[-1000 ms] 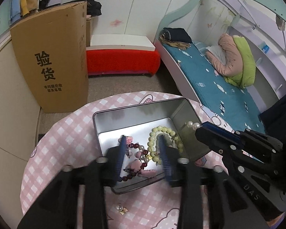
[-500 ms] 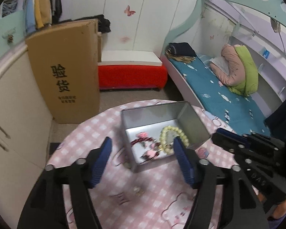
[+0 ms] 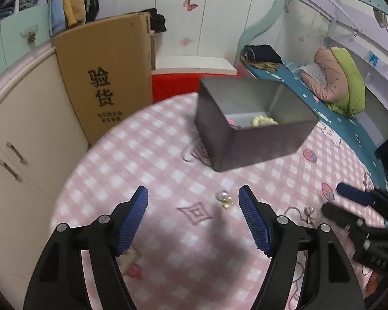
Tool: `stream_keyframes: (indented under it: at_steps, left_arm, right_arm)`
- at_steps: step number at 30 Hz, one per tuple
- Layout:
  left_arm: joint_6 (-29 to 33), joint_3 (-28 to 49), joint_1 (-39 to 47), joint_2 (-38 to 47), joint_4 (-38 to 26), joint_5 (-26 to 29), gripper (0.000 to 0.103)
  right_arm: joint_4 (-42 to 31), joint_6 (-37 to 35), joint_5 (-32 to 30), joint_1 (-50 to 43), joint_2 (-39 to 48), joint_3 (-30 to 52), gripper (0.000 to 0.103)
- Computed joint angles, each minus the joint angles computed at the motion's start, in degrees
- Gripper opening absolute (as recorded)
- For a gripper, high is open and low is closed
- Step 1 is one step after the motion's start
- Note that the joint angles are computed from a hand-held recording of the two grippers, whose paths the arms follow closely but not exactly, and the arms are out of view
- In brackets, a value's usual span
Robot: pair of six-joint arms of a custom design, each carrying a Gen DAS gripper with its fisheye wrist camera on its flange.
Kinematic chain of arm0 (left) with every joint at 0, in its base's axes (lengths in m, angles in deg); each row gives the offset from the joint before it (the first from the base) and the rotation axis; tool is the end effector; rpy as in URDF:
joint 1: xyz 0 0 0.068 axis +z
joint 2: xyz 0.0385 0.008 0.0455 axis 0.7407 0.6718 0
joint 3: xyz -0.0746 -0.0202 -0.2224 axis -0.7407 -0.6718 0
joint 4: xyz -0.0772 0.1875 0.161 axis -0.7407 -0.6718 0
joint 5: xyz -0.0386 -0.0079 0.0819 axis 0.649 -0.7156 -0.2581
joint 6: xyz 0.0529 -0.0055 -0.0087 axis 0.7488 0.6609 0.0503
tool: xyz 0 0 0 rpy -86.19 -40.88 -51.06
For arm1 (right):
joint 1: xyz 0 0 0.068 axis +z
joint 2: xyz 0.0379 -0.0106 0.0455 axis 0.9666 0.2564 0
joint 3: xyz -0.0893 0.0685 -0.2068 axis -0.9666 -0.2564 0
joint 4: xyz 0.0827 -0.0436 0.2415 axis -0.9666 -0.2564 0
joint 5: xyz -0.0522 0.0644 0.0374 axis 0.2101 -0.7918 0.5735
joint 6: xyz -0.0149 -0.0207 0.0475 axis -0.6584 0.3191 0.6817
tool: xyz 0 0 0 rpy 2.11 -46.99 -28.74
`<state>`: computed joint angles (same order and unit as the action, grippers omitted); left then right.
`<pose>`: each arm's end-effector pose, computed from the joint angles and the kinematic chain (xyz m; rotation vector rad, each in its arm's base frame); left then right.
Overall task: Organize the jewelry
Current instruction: 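Grasp a pearl charm with the left gripper while the right gripper grasps another pearl charm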
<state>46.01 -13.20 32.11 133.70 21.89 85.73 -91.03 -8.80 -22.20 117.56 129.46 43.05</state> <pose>0.1943 -0.0537 0.1781 0.1133 2.4475 -0.1709 0.1733 0.1488 0.1793 -0.2353 2.4703 0.2797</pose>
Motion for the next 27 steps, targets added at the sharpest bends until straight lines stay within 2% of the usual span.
stream_keyframes:
  at_steps: [6, 9, 10, 15, 16, 18, 19, 20, 27]
  left_arm:
    - [-2.15, 0.38, -5.99, 8.03, 5.25, -4.94, 0.070]
    - [-2.31, 0.67, -6.44, 9.94, 6.20, -6.09, 0.064]
    - [-2.17, 0.95, -6.33, 10.67, 6.13, -5.88, 0.057]
    - [-1.89, 1.10, -6.53, 11.49, 6.72, -7.49, 0.049]
    - [-1.65, 1.05, -6.44, 11.53, 6.80, -7.71, 0.045]
    - [-1.16, 1.01, -6.59, 11.36, 6.95, -7.75, 0.029]
    - [-0.86, 1.21, -6.68, 11.46, 6.78, -7.87, 0.014]
    - [-0.62, 1.34, -6.74, 11.56, 6.61, -7.87, 0.011]
    - [0.14, -1.29, -4.60, 5.87, 5.25, -2.24, 0.009]
  right_arm:
    - [1.95, 2.06, 0.18, 1.42, 0.29, -2.52, 0.053]
    - [2.30, 2.38, -0.06, 1.16, -0.42, -3.22, 0.053]
    - [2.24, 2.45, 0.11, 1.31, -0.36, -3.29, 0.053]
    - [3.04, 2.36, -0.20, 1.43, 0.29, -3.76, 0.053]
    - [3.36, 2.48, -0.26, 1.68, 0.71, -3.80, 0.053]
    - [3.64, 2.44, 0.76, 2.38, 1.45, -3.53, 0.053]
    - [3.61, 2.41, 1.01, 2.53, 1.94, -3.14, 0.053]
    - [3.55, 2.46, 1.21, 2.69, 2.25, -2.89, 0.053]
    - [4.39, 1.91, 2.68, 4.00, 4.98, -1.35, 0.049]
